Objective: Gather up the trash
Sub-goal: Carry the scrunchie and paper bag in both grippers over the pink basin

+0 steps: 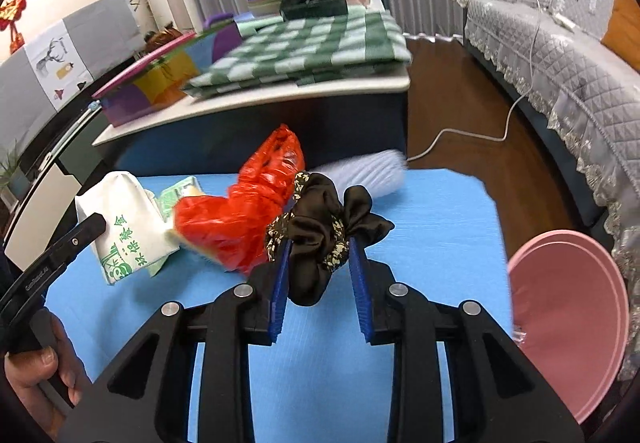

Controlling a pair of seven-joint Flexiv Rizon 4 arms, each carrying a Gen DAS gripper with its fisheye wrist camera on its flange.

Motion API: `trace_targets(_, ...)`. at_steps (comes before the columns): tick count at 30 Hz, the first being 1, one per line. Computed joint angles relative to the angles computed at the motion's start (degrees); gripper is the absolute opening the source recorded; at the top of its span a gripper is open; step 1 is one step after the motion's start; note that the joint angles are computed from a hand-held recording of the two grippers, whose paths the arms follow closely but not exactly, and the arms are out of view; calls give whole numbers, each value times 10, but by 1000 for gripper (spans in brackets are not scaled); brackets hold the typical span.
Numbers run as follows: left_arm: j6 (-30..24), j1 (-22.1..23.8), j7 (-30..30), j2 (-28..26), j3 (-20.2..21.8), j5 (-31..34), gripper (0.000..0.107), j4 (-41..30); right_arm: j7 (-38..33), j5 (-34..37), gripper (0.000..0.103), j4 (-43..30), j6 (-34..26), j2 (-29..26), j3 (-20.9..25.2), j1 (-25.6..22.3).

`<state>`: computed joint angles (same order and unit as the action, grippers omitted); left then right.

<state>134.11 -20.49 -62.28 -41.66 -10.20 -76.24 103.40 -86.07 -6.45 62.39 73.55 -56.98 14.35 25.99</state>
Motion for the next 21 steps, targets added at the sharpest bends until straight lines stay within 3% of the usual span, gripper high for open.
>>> trace_targets(17, 56, -43, -7, 41, -7, 7, 67, 64, 30, -31, 29, 207, 129, 111, -10, -26)
trace_targets(21, 65, -51, -4, 39, -9, 3, 67, 64, 49, -45, 29, 257, 171, 131, -37, -17)
